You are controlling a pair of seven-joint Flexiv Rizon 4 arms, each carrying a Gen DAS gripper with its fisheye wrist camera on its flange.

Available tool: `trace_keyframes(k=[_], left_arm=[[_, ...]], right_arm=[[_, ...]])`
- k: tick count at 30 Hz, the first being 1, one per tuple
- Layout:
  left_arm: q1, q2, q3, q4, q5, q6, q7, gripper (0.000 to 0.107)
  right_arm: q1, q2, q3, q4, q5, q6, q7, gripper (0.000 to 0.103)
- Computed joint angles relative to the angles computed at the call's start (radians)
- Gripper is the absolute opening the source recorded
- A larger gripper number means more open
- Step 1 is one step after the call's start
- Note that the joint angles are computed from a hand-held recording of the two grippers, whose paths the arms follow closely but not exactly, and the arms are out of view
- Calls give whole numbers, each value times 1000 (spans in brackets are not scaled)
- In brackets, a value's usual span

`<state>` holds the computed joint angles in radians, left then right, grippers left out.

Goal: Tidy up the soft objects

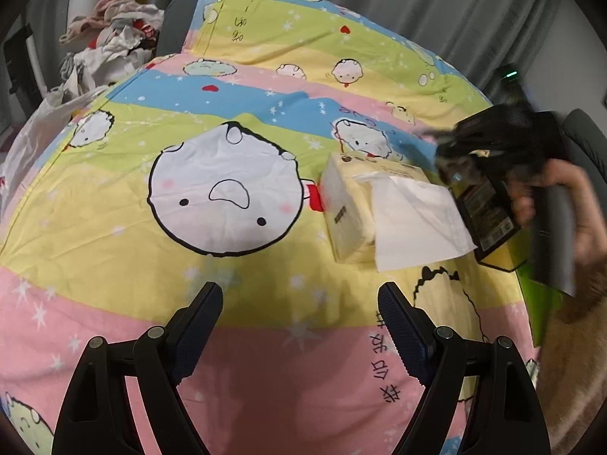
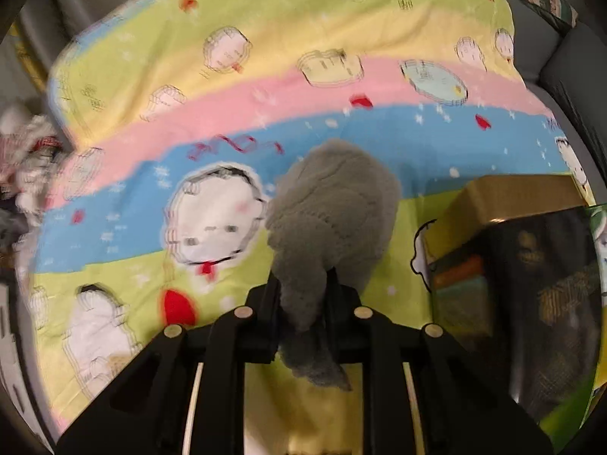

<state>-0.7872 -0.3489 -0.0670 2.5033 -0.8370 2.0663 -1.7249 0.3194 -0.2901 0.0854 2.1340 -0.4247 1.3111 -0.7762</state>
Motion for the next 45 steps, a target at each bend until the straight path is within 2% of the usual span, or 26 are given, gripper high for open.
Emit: trace_keyframes(k=[3, 5, 7, 10, 13, 18, 20, 23, 25, 29, 33, 35, 36, 38, 40, 43, 45], left_arm=[[-51, 8, 9, -9, -73, 8, 47, 84], [-81, 12, 3, -14, -131, 18, 89, 84], [-127, 13, -10, -25, -237, 36, 161, 84], [-144, 16, -50, -32, -325, 54, 217, 84], [-139, 21, -95, -31, -376, 66, 245, 84], [-135, 30, -160, -34, -460, 87, 296, 84], [-132, 34, -177, -31, -467, 93, 296, 84], [-129, 29, -191, -35, -470, 87, 306, 84], [-130, 22, -198, -46, -481, 73, 324, 84], [-93, 21, -187, -29, -320, 10, 222, 84], [-108, 12, -156, -34, -239, -19, 176, 84], [-124, 9, -137, -45, -221, -36, 170, 84], [-106, 11, -138, -39, -168, -37, 132, 84], [-84, 10, -135, -35, -89, -39, 80, 84], [-67, 4, -130, -42, -26, -48, 45, 84], [-33, -15, -133, -71, 68, -80, -2, 84], [-9, -29, -139, -92, 133, -101, -27, 84]], right_arm=[[-38, 122, 66, 91, 65, 67, -90, 18], [-63, 195, 126, 137, 175, 86, -195, 18], [-64, 269, 166, 185, 301, 89, -316, 18], [-14, 389, 182, 270, 458, 59, -445, 19], [65, 470, 154, 331, 608, 0, -561, 19], [151, 534, 104, 377, 813, -161, -685, 21], [156, 539, 120, 397, 827, -211, -682, 21], [178, 505, 114, 396, 900, -250, -734, 21], [168, 467, 125, 390, 909, -227, -734, 22], [145, 395, 121, 342, 981, -205, -771, 25], [115, 370, 143, 314, 1014, -197, -769, 32], [97, 395, 140, 310, 1049, -226, -786, 44], [90, 406, 141, 313, 1055, -221, -789, 47], [78, 428, 148, 335, 1032, -182, -767, 62], [67, 443, 156, 365, 993, -117, -729, 67], [55, 450, 141, 393, 930, -76, -680, 68], [63, 452, 109, 386, 965, -86, -713, 68]])
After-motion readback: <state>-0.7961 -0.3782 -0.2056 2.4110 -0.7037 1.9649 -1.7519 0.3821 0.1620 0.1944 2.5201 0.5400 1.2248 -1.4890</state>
